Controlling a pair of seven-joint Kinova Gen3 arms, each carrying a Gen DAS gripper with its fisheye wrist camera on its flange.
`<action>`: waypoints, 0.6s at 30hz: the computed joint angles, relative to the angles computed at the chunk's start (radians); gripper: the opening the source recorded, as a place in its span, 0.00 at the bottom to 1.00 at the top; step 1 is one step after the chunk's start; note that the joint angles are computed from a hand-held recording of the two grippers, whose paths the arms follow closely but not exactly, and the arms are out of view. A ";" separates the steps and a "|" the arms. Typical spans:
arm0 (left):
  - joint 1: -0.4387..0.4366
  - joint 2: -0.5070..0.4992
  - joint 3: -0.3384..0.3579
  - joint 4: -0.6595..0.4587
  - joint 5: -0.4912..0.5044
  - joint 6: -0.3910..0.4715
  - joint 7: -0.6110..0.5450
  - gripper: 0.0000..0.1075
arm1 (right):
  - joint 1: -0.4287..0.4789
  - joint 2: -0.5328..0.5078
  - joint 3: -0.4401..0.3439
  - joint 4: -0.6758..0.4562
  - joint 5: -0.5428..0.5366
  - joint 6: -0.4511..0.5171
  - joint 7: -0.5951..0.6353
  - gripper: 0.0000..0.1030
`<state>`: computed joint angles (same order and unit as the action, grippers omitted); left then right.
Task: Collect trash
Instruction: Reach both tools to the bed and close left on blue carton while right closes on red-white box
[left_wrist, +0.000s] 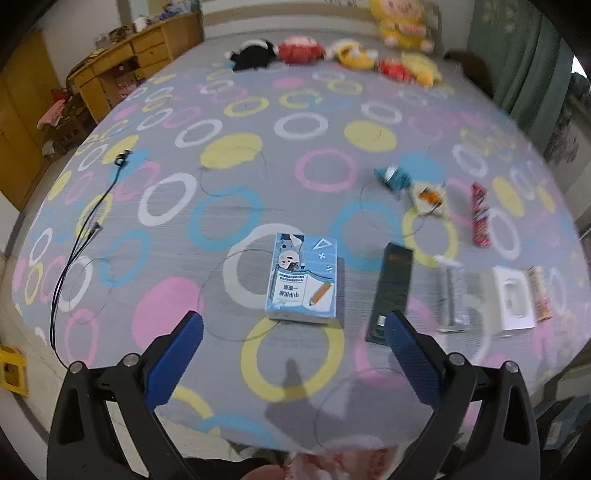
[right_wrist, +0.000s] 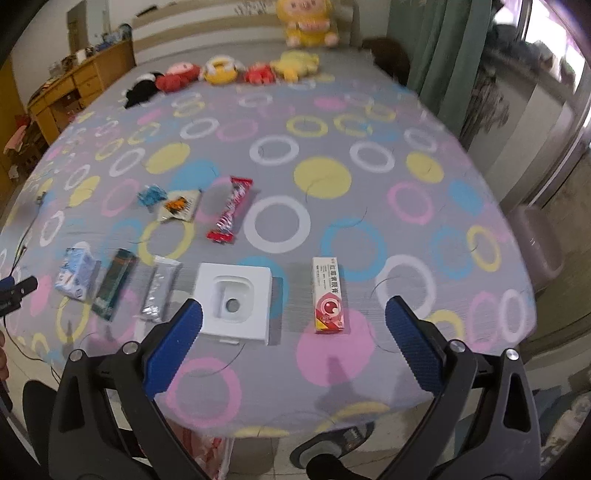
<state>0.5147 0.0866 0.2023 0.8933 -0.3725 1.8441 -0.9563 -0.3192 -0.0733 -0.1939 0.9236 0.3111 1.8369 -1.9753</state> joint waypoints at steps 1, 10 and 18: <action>-0.004 0.016 -0.002 0.001 0.001 0.000 -0.015 0.89 | 0.013 0.014 0.022 0.018 -0.025 -0.016 0.013 0.94; -0.029 0.101 -0.060 0.032 0.036 -0.029 -0.057 0.89 | 0.102 0.099 0.128 0.125 -0.166 -0.097 0.047 0.94; -0.080 0.129 -0.085 0.083 0.113 -0.086 -0.071 0.89 | 0.127 0.134 0.143 0.198 -0.196 -0.143 0.062 0.94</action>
<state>0.4350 0.2159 0.1177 0.9767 -0.2592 1.7584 -1.0274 -0.1921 0.0610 -0.0505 1.1218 0.1150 1.6938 -1.9132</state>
